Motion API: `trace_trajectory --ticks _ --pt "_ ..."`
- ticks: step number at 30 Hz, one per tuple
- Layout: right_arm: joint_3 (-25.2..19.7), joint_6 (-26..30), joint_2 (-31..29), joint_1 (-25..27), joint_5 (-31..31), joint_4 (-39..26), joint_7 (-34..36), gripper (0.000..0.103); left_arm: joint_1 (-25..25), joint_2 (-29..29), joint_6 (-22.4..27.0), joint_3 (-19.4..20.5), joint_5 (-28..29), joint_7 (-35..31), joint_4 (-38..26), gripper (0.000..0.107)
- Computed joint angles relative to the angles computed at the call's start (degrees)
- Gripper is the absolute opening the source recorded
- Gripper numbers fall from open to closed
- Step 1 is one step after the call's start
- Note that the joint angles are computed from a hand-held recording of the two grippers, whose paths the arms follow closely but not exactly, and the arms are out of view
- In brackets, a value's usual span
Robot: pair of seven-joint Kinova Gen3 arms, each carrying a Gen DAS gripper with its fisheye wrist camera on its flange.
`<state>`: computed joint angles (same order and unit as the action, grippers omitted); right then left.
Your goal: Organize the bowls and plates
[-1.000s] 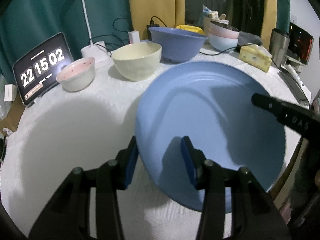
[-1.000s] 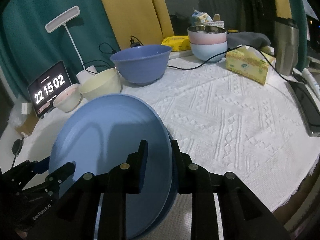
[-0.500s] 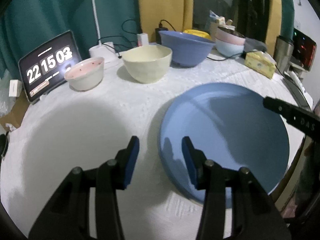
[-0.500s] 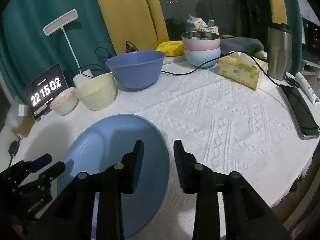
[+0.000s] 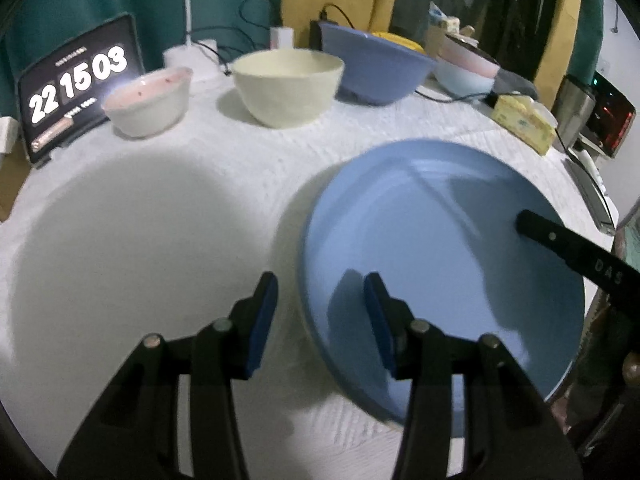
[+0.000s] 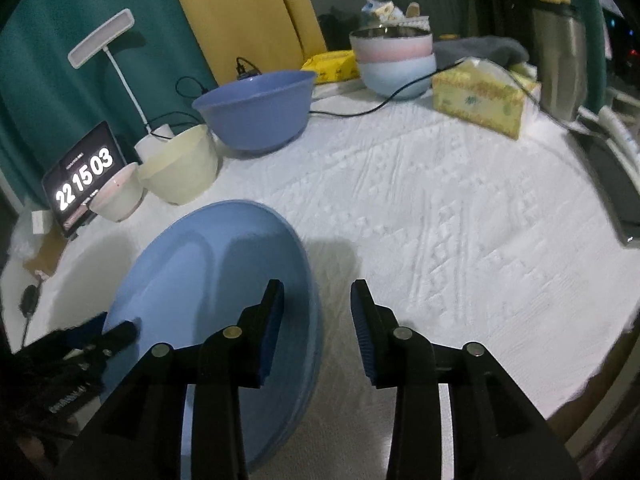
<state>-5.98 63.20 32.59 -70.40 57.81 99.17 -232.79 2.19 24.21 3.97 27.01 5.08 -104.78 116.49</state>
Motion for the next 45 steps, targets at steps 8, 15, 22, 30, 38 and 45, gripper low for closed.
trace_trajectory --ticks 8,15,22,30,38,45 --pt "0.47 -4.95 -0.26 0.09 6.24 3.42 -7.11 0.038 -1.35 0.87 -4.7 2.29 -3.35 0.68 1.61 0.046" --pt "-0.24 -3.39 0.46 0.63 5.88 2.07 -6.23 0.04 -6.85 2.29 -5.93 7.91 -7.26 3.1 2.26 0.043" --pt "-0.03 -1.98 0.96 0.8 3.05 -0.34 -2.52 0.04 -10.61 3.18 -5.28 11.55 -9.24 4.49 2.11 0.042" --pt "1.06 -0.47 2.05 0.63 1.02 -4.52 3.17 0.04 -15.25 3.29 -6.54 14.86 -11.02 5.23 2.96 0.042" --pt "2.37 0.52 3.68 0.75 -0.93 -9.98 10.0 0.04 -21.88 4.7 -6.0 19.46 -12.58 5.81 2.77 0.042" --pt "4.02 0.34 5.31 1.05 -2.41 -15.12 16.69 0.04 -27.62 5.84 -5.81 22.93 -13.14 5.31 2.5 0.042"
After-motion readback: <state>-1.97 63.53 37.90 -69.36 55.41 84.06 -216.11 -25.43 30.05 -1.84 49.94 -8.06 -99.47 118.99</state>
